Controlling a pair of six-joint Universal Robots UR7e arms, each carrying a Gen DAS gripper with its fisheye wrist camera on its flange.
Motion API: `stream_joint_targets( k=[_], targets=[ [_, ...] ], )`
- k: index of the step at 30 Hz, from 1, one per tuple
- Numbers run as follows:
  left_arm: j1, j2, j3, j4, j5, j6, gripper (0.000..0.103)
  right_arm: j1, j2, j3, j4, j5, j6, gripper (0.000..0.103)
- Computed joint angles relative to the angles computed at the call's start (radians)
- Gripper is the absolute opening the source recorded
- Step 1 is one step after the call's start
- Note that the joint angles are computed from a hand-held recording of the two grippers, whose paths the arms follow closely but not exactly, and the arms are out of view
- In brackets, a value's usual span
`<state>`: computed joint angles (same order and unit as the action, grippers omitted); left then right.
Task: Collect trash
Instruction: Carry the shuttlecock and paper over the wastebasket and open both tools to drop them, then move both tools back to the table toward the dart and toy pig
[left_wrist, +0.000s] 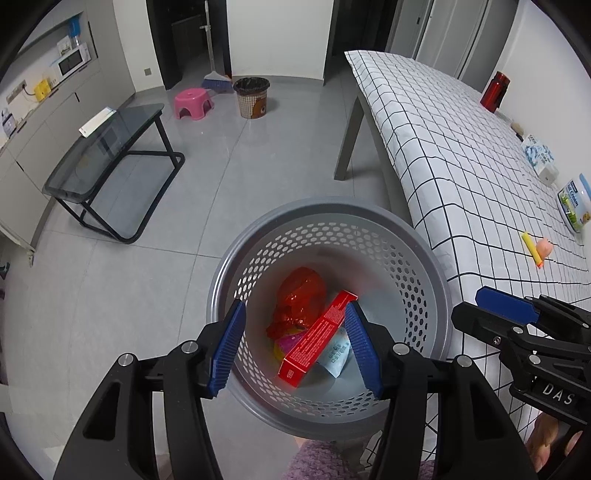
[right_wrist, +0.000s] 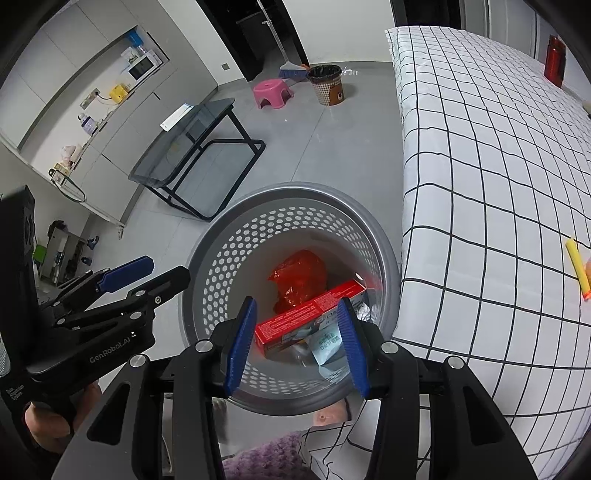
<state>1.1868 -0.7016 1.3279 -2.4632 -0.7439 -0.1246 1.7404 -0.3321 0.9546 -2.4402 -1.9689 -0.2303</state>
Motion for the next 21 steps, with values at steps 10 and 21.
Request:
stream_joint_targets(
  k=[10,21],
  targets=[
    [-0.023,0.008,-0.01,-0.006,0.006,0.015,0.059,-0.004,-0.058,0.074,-0.058,0.003,0.006,0.048],
    [-0.068,0.07,-0.073,-0.003,-0.011,0.055,0.065,-0.042,-0.182,0.234,-0.178,-0.023,0.025,0.053]
  ],
)
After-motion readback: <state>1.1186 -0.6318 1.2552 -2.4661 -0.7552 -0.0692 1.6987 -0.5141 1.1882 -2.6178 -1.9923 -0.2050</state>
